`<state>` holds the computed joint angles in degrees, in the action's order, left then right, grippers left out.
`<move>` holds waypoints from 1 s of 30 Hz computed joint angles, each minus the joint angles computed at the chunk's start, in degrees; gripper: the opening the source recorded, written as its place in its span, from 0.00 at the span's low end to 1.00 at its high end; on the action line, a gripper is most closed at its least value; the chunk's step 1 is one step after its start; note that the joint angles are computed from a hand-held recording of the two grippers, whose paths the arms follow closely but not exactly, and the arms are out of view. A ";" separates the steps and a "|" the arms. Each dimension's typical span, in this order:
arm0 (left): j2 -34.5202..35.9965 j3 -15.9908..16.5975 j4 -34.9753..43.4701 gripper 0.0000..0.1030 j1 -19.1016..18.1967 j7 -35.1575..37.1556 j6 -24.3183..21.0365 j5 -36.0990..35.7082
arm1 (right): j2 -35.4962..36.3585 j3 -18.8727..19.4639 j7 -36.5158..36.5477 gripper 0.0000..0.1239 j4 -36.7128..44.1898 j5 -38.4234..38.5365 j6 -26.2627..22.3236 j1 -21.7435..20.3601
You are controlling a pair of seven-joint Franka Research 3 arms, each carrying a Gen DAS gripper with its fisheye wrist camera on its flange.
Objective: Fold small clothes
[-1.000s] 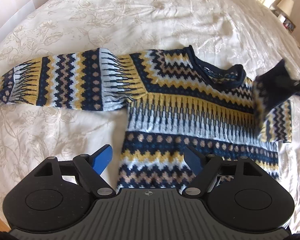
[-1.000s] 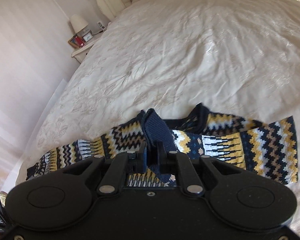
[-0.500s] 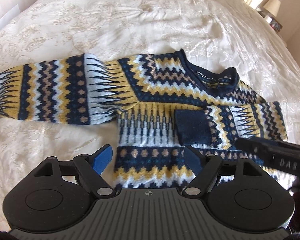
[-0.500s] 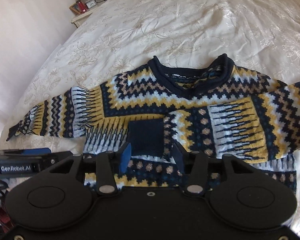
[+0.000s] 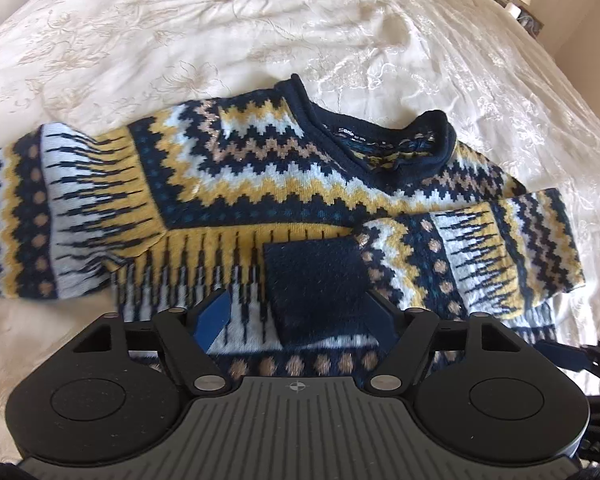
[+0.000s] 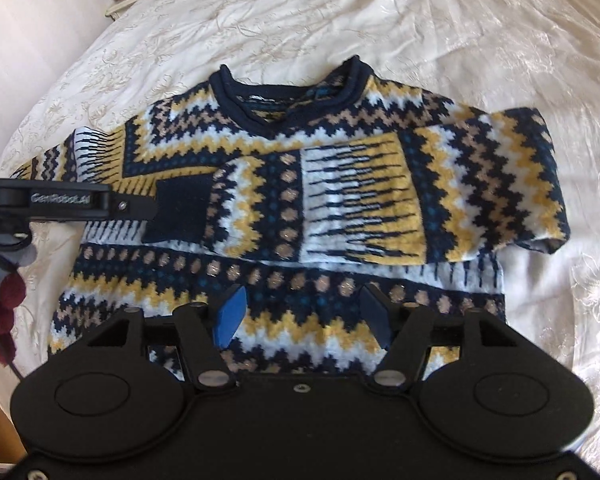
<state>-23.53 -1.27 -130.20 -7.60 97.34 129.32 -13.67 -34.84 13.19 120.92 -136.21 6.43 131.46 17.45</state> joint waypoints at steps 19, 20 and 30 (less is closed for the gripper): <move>2.01 -1.16 2.39 0.03 1.20 -4.58 0.54 1.34 | 0.16 -4.19 -3.90 0.55 -3.43 6.70 1.30 -1.53; 1.10 -0.69 2.44 0.03 1.11 -4.60 0.70 0.66 | 0.11 -4.19 -3.89 0.55 -3.46 6.86 1.29 -1.52; -2.72 1.30 4.89 0.03 3.75 -6.50 2.27 4.37 | -2.64 -4.18 -2.63 0.55 -4.60 7.03 0.86 -2.80</move>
